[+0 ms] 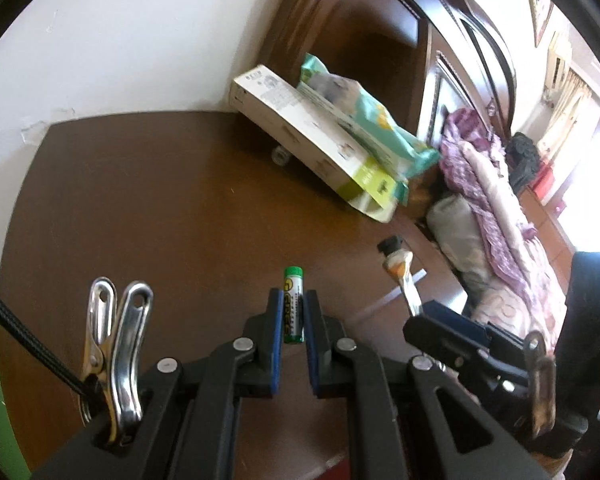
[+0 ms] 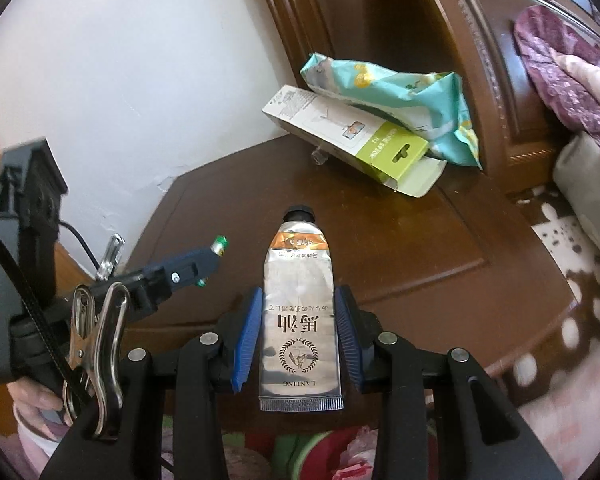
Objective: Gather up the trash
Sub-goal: 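Carry the green battery and silver tube down over the red bin with both grippers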
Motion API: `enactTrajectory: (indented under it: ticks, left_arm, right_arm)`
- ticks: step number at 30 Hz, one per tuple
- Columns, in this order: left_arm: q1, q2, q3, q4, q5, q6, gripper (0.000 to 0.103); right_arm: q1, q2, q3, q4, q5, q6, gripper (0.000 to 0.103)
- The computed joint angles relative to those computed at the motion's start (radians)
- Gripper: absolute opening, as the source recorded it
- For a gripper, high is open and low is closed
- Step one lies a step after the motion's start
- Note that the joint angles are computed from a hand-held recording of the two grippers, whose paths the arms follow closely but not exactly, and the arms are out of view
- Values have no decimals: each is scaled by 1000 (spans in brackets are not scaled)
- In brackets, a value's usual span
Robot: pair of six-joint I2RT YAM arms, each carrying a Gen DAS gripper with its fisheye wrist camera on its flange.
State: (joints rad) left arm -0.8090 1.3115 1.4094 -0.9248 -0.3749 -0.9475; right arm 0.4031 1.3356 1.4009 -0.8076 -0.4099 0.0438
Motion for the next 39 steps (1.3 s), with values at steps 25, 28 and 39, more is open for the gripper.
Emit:
enactTrajectory:
  ticks: [25, 28, 39]
  left_arm:
    - [-537, 26, 72, -253, -199, -345, 10]
    - [-583, 38, 55, -235, -218, -358, 10]
    - [-613, 127, -44, -118, -163, -380, 10]
  right_arm:
    - [-124, -552, -302, -262, -68, -9, 38]
    - [-149, -605, -344, -298, -63, -9, 38]
    - [-216, -787, -586, -339, 5, -45, 38]
